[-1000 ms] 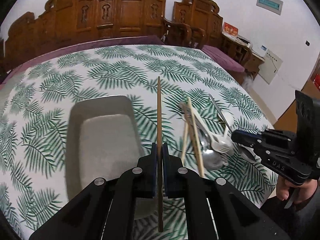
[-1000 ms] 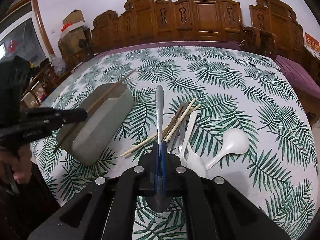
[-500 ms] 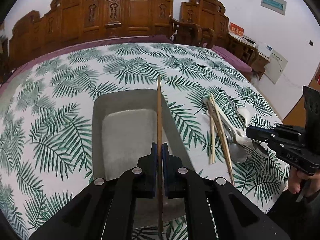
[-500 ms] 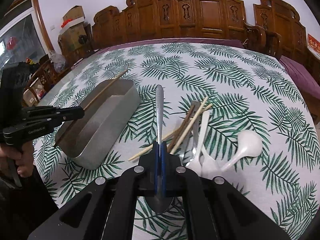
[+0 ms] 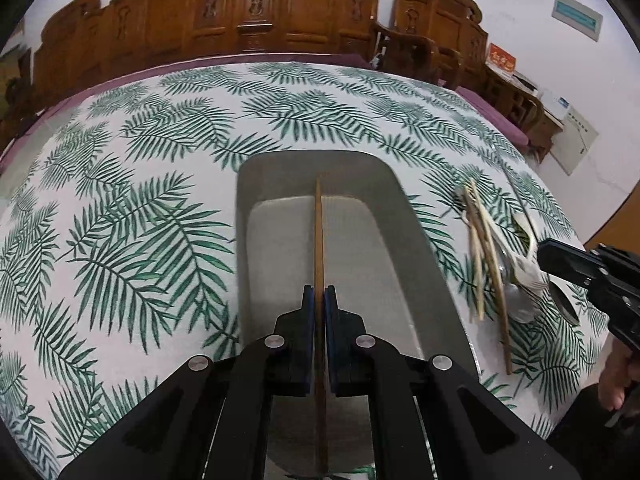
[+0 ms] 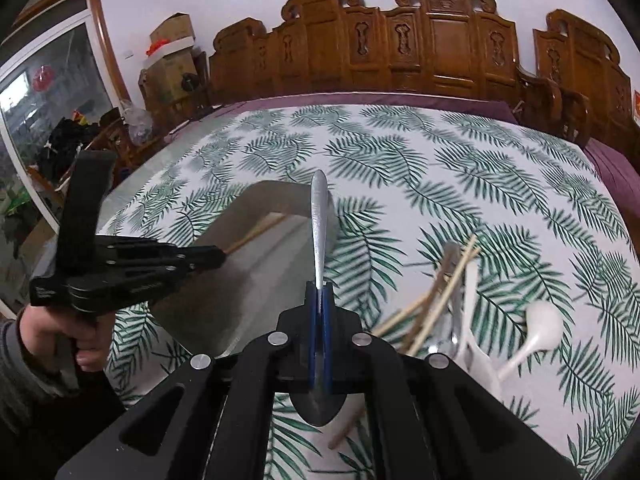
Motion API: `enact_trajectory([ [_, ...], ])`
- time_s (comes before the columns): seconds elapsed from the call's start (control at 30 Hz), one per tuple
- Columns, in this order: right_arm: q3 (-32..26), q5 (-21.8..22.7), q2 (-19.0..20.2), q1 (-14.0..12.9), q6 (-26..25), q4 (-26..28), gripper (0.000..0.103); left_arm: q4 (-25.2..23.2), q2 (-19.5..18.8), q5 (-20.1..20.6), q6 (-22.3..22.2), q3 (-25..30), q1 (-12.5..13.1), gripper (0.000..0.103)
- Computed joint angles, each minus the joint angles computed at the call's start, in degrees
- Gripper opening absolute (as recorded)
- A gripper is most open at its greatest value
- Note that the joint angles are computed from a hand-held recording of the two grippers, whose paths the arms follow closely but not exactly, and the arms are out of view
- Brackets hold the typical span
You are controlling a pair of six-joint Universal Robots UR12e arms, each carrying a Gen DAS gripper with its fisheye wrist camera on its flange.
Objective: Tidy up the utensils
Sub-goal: 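Lower the chopstick into the grey tray and open the left tool while the right tool carries the spoon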
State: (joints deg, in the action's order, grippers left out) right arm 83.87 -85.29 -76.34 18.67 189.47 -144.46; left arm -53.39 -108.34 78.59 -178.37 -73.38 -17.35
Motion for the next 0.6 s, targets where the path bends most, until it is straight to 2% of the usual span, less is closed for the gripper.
enact_trajectory([
  [0.2,-2.78,-0.05,1.6,0.93,-0.48,1.45,0.004,-0.14,-0.16,0.87,-0.29,0.4,0.11,0.004],
  [0.33,-4.86,-0.06,2.98,1.6,-0.34,2.73,0.004,1.54,0.46,0.47,-0.53,0.01,0.44,0.006],
  [0.6,-9.13,2.42,6.56,2.3,3.73,4.24,0.004,4.79,1.86,0.6,-0.4,-0.92,1.51,0.006],
])
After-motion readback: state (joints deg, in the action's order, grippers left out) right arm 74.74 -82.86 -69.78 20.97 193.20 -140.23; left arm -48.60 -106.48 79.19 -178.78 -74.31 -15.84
